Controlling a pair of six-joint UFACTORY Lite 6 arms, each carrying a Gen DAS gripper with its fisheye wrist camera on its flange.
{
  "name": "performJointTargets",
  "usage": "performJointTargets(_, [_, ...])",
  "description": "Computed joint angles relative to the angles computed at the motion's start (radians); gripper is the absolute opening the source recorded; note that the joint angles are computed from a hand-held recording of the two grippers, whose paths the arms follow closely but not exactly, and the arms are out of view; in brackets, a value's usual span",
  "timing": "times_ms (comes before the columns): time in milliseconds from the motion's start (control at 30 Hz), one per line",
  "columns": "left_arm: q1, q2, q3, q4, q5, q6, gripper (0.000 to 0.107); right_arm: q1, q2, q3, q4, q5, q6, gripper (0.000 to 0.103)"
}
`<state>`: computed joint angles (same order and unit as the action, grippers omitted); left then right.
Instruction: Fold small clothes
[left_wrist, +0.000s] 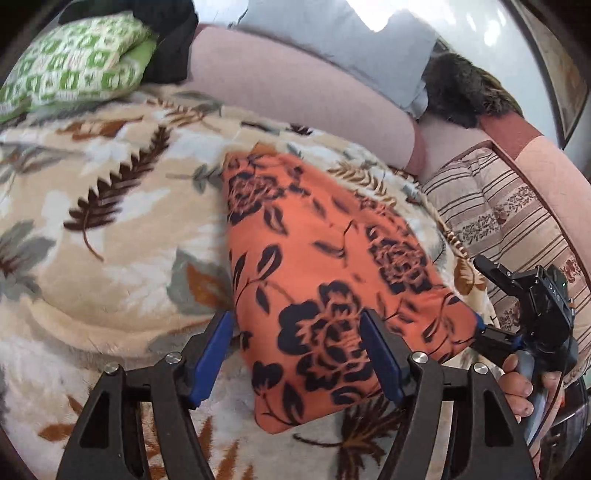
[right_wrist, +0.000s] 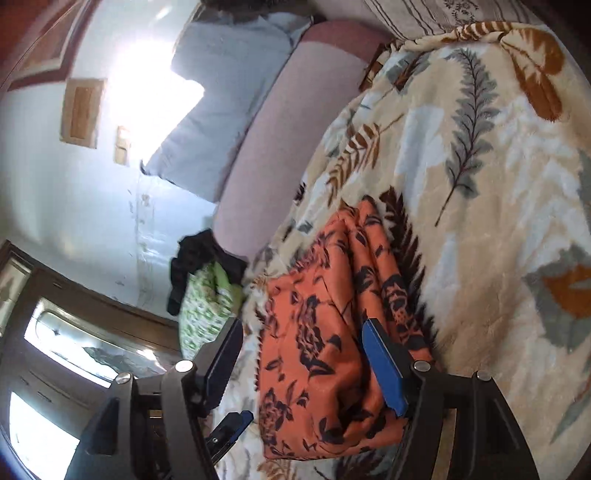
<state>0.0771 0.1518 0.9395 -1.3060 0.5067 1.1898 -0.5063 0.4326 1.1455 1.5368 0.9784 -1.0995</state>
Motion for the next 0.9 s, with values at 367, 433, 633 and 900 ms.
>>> performJointTargets(367, [-0.050, 0.087, 0.033, 0.269, -0.021, -0.178, 0.072, 0.284, -0.122, -0.066, -0.359, -0.496, 0.144, 0.025])
performJointTargets(433, [-0.027, 0.075, 0.024, 0.253, 0.014, -0.158, 0.072, 0.273, -0.191, -0.115, -0.325, -0.515, 0.119, 0.020])
performJointTargets(633, [-0.040, 0.072, 0.015, 0.287, -0.006, -0.139, 0.073, 0.357, -0.154, -0.096, -0.623, -0.658, 0.369, 0.013])
performJointTargets(900, [-0.007, 0.106, 0.054, 0.302, 0.069, -0.163, 0.075, 0.239, -0.207, -0.034, -0.477, -0.515, 0.353, 0.015])
